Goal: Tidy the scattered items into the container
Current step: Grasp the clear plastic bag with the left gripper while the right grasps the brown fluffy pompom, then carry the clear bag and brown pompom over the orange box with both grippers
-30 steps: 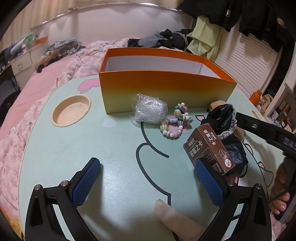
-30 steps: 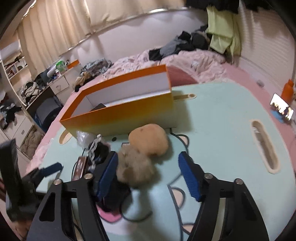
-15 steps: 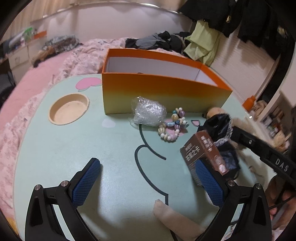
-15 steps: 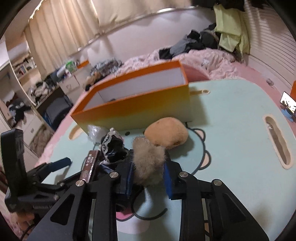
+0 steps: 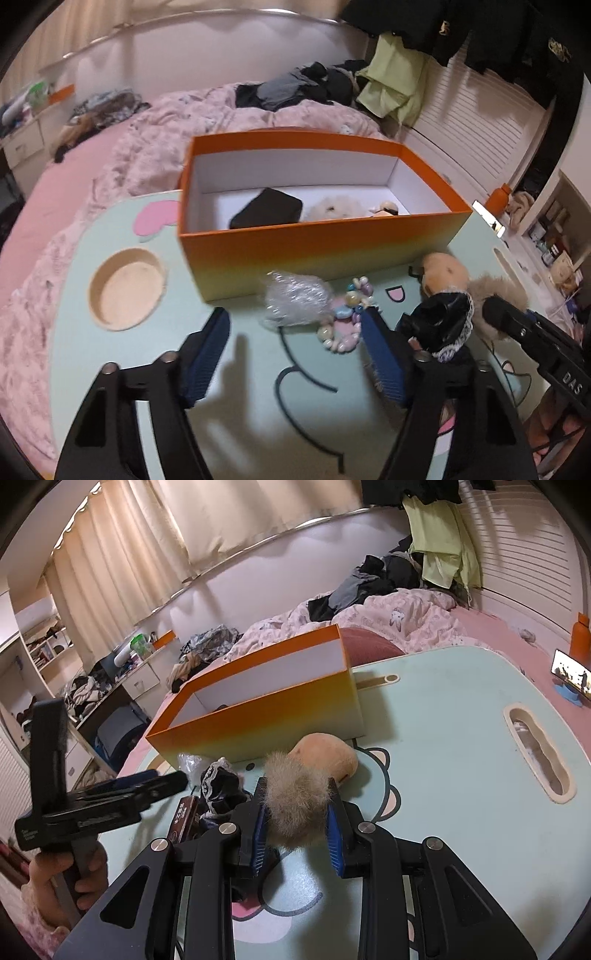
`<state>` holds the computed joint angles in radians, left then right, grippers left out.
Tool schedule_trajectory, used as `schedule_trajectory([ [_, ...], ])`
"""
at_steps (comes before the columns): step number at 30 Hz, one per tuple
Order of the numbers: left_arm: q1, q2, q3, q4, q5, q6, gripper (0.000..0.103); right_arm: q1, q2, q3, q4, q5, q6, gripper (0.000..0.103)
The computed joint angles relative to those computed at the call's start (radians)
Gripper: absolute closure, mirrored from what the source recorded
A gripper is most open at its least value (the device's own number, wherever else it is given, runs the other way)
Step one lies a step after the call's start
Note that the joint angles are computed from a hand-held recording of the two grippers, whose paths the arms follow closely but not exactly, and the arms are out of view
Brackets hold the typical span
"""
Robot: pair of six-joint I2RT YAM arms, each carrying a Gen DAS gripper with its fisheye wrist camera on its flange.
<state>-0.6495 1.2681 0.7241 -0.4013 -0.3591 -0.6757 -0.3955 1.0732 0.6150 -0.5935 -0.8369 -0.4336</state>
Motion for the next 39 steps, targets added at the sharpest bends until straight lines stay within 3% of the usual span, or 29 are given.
schedule_trajectory([
  [2, 0.029, 0.033, 0.007, 0.02, 0.035, 0.009, 0.062, -0.006, 0.006, 0.001, -0.002, -0.005, -0.009, 0.074],
  [4, 0.048, 0.042, -0.005, 0.043, 0.07, 0.013, 0.071, -0.011, 0.009, 0.001, -0.007, -0.008, -0.019, 0.074],
  [11, 0.062, -0.057, -0.089, 0.113, 0.059, 0.044, 0.073, -0.013, 0.002, -0.004, -0.011, -0.004, -0.032, 0.074],
  [14, 0.017, -0.132, -0.121, 0.087, -0.003, 0.038, 0.073, 0.002, -0.01, -0.008, -0.009, 0.012, -0.035, 0.074],
  [19, -0.01, -0.214, -0.146, 0.033, -0.008, 0.019, 0.073, 0.034, -0.055, -0.027, 0.003, 0.058, -0.036, 0.074],
  [39, -0.051, -0.189, -0.138, 0.032, 0.0, 0.009, 0.073, 0.052, -0.067, -0.029, -0.004, 0.098, -0.055, 0.074],
])
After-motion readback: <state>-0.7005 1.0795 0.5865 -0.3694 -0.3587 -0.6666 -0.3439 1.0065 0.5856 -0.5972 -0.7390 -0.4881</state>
